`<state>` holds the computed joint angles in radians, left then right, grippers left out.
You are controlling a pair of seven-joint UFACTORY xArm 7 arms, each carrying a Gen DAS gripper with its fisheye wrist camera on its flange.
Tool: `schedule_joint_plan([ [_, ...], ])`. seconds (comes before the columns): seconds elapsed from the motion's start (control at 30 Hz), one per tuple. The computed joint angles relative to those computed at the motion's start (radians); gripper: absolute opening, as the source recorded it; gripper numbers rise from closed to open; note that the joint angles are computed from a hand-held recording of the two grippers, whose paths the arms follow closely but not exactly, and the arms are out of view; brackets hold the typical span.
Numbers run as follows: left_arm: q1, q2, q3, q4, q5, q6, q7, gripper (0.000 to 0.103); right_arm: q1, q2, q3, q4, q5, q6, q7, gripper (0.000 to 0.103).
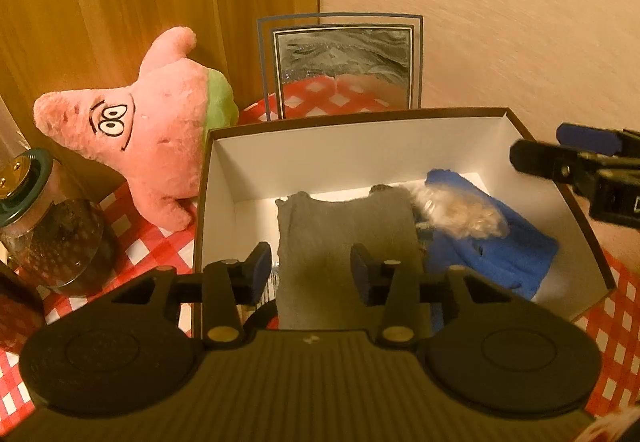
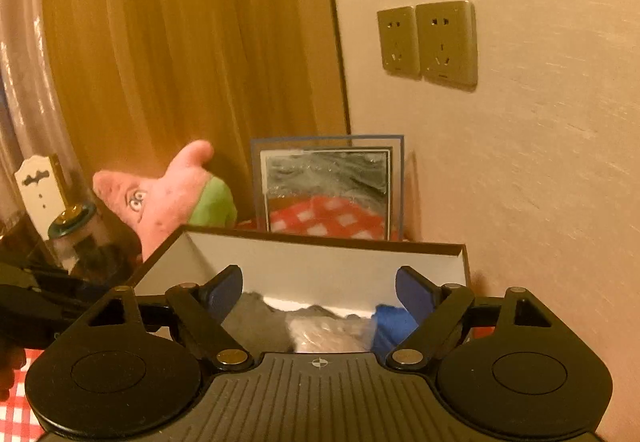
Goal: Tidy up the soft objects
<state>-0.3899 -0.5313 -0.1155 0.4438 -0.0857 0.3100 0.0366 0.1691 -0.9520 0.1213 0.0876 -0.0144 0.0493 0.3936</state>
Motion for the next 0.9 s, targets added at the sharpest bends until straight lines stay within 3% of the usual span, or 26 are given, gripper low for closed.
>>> schedule_joint_plan([
  [0.2, -0.019, -0.099, 0.005, -0.053, -0.019, 0.027, -0.015, 0.05, 0.064, -0.167, -0.019, -0.041, 0.03, 0.225, 0.024, 0.083],
  [0.5, -0.038, -0.389, -0.043, -0.171, -0.003, 0.166, -0.109, 0.062, 0.171, -0.666, 0.019, -0.11, 0.075, 0.721, 0.148, 0.083],
  [0.67, -0.073, -0.623, -0.065, -0.214, -0.006, 0.366, -0.177, 0.063, 0.265, -0.915, 0.098, -0.1, 0.09, 0.996, 0.222, 0.083],
  [0.9, -0.142, -0.973, -0.123, -0.249, -0.018, 0.679, -0.271, 0.07, 0.403, -1.104, 0.25, -0.036, 0.175, 1.248, 0.32, 0.083],
])
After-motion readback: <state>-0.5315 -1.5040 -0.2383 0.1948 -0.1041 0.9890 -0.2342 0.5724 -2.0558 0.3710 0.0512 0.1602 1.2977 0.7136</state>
